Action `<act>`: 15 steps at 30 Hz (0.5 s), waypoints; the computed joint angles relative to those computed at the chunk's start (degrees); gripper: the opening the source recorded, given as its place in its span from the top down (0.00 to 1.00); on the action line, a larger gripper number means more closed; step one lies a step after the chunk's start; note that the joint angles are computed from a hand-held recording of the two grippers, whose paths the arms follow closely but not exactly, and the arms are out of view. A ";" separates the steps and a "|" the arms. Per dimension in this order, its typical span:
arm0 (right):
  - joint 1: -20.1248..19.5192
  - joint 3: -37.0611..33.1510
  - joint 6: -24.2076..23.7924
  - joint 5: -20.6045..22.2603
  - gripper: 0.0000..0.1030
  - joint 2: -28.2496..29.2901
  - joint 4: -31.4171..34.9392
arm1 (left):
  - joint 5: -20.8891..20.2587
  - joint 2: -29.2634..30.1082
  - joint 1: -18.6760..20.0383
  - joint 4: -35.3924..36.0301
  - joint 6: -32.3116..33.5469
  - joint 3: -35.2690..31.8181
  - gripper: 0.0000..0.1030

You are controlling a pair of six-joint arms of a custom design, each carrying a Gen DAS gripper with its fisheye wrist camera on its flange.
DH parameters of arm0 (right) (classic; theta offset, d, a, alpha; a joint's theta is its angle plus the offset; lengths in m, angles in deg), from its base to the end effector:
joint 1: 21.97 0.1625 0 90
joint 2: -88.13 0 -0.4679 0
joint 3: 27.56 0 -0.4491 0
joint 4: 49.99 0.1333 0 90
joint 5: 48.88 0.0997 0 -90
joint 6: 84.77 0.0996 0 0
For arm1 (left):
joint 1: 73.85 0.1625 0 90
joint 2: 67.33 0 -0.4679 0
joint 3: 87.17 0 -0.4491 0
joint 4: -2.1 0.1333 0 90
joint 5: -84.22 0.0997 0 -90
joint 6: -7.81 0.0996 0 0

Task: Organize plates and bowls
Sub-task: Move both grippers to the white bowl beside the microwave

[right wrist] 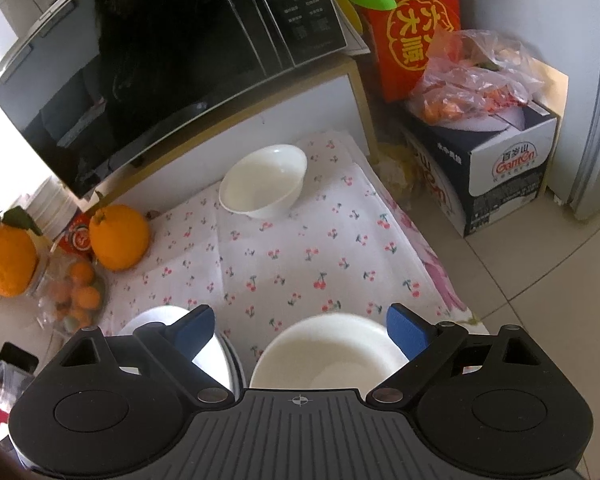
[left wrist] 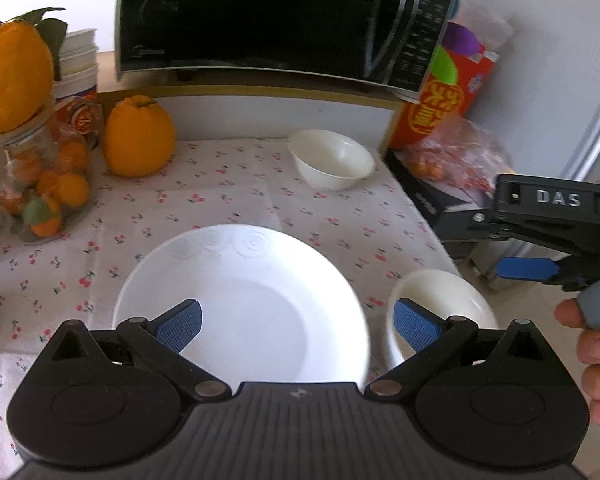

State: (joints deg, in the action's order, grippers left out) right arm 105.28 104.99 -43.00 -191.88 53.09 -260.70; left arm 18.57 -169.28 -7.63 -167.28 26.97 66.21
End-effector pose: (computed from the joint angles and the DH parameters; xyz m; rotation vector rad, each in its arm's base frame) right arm 0.3089 -0.3174 -0.0299 -0.3431 -2.4094 1.1514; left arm 0.0331 -0.3574 0.2357 0.8403 2.5265 -0.6843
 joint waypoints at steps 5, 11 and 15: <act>-1.81 -1.08 -3.91 0.59 0.08 0.07 -0.79 | 1.83 4.95 0.80 -4.95 -1.12 -1.31 0.00; -5.51 -2.49 -10.27 3.57 0.08 -1.16 -0.93 | 3.10 11.78 1.87 -9.64 0.13 -4.31 0.01; -8.03 -3.79 -13.28 4.91 0.08 -1.28 -2.05 | 3.06 16.35 2.06 -11.80 -0.53 -6.82 0.01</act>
State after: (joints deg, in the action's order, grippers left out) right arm 97.25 101.20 -56.27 -186.96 51.82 -262.75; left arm 21.62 -152.93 -5.57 -179.08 26.43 59.38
